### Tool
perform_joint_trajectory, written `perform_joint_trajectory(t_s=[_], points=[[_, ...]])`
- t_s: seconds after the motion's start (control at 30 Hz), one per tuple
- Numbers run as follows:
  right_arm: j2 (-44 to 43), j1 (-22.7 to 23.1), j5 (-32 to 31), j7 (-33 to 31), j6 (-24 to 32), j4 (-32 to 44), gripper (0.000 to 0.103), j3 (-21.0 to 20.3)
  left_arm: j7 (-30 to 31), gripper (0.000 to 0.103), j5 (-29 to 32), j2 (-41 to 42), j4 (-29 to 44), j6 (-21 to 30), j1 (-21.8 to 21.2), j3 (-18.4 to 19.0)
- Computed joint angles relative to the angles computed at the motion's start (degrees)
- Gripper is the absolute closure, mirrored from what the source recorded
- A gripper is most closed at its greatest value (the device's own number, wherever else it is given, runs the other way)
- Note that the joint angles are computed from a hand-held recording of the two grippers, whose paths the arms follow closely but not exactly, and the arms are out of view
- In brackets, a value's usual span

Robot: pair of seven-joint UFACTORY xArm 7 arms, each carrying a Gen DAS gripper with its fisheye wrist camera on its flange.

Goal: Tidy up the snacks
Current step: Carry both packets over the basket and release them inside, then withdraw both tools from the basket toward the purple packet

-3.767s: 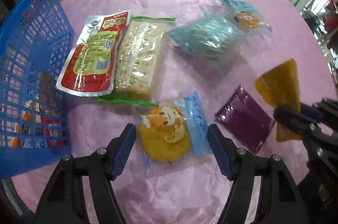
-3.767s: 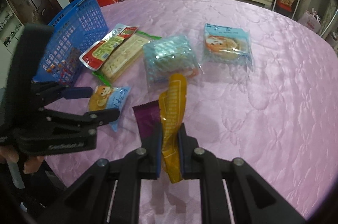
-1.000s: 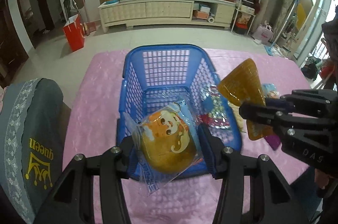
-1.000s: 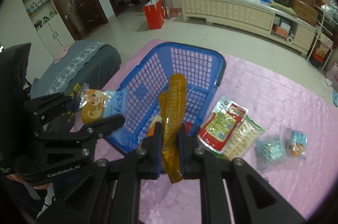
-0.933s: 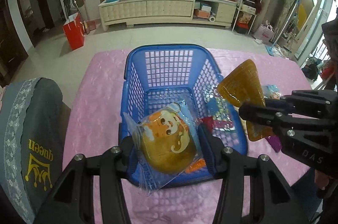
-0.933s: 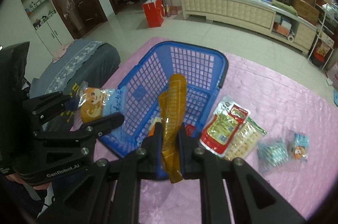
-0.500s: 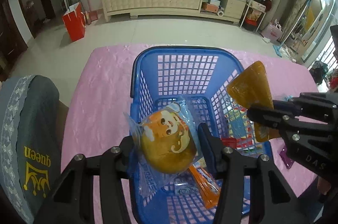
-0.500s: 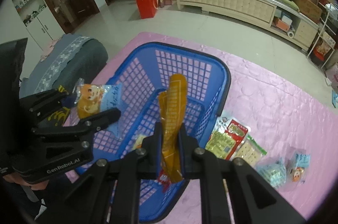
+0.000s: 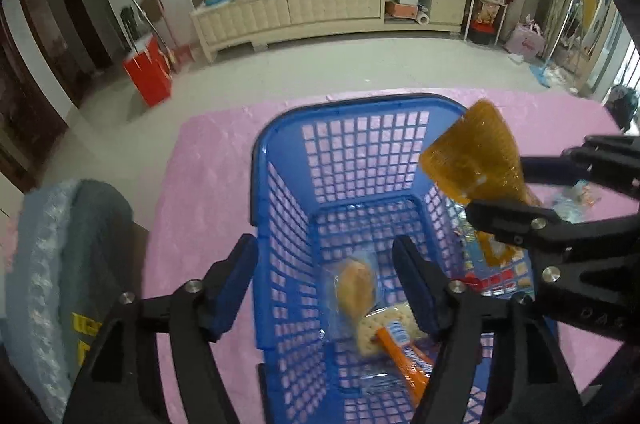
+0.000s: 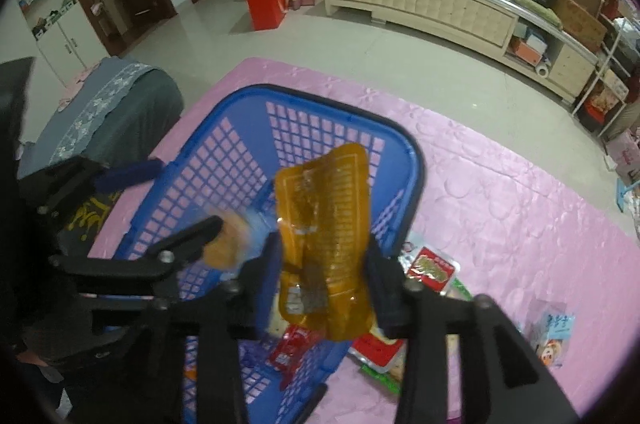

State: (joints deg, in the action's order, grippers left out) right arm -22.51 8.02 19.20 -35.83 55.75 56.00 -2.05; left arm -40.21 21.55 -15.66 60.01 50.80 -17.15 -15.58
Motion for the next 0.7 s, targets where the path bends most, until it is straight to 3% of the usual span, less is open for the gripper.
perform_joint_trajectory(t_s=[0.07,0.17,0.7], points=[[-0.4,-0.4,-0.7,0.4,-1.0,-0.5,0.036,0.2,0.5,0.035,-0.4,-0.2,0.2,0.8,-0.2,0.1],[-1.1,-0.6,-1.1,0.4,-1.1,-0.9,0.024,-0.1,0.8,0.035,-1.0,-1.4,-0.2,0.9,-0.3,0.1],[-10.3,-2.7,-2.5,0.5,5.5,-2.2,0.022,-3.5,-2.1,0.035,-2.2,-6.9,2.4,6.1,-1.7,-4.6]])
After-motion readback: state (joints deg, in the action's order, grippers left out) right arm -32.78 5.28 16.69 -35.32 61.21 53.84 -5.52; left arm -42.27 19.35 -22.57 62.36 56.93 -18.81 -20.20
